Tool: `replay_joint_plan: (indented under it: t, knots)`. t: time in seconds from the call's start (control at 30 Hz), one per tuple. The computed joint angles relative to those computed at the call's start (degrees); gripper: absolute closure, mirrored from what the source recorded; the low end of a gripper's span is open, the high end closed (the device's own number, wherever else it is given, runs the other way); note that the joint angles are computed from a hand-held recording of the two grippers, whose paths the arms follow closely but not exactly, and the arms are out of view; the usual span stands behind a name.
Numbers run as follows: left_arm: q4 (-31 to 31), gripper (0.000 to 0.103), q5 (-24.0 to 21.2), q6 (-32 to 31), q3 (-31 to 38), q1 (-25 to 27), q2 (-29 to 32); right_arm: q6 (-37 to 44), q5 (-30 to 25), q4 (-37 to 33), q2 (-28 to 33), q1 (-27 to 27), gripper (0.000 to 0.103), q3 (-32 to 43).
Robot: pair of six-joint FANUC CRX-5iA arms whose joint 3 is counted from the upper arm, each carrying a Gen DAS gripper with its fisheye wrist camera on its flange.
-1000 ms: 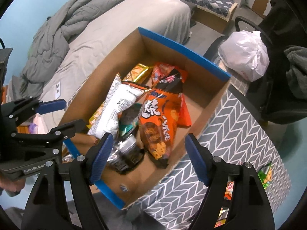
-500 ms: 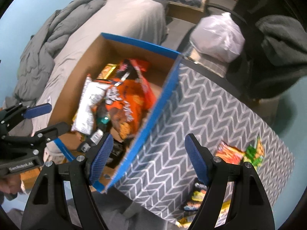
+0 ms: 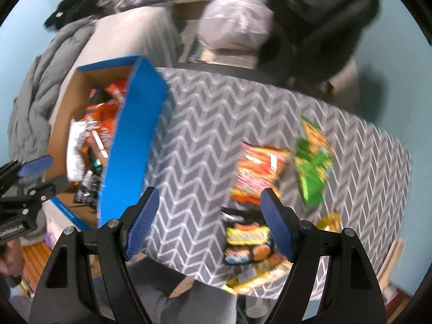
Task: Organize snacks
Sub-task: 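Move both open tools back over the remaining snacks on the table, then grasp the yellow wafer stick pack with the right tool while the left tool grasps the orange fries bag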
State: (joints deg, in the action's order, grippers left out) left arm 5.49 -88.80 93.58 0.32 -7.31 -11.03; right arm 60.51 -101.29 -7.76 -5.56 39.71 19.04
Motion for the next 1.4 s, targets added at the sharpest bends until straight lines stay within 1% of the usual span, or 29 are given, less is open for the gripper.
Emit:
replay_joint_plan:
  t: [0.27,0.47,0.67,0.87,0.97,1.17,1.27,1.33,1.4]
  knots:
    - [-0.12,0.038,0.47,0.47,2.04,-6.39,3.81,-5.45,-0.87,0.16,-6.27,-5.2,0.025,-7.41]
    - [-1.06,0.038,0.83,0.47,3.34,-10.81,6.65,-9.53,-1.66,0.48,-10.07,-8.11,0.025,-12.79]
    - [-1.69,0.038,0.73,1.3,4.1,-14.37,9.68,-12.33,-1.49,-1.39,-13.04,-11.98,0.024,-17.86]
    - [-1.82,0.038,0.7,2.61,3.76,-15.93,12.32,-15.32,0.01,-2.82,-14.45,-13.93,0.024,-22.76]
    - [-1.95,0.038,0.75,3.53,3.42,-16.31,12.99,-16.27,0.92,-4.68,-14.99,-15.19,0.024,-24.85]
    - [-1.52,0.038,1.27,5.22,2.98,-16.63,14.24,-17.54,1.89,-7.23,-15.55,-16.81,0.024,-27.27]
    - [-1.75,0.038,1.03,5.76,3.55,-17.01,15.48,-17.44,2.16,-7.86,-15.58,-16.49,0.024,-27.9]
    - [-1.99,0.038,0.79,5.98,4.18,-17.28,16.25,-18.14,2.71,-7.87,-15.49,-15.23,0.024,-28.49]
    - [-2.0,0.038,0.77,6.16,4.86,-17.57,17.09,-17.08,3.1,-8.55,-15.26,-15.25,0.026,-28.67]
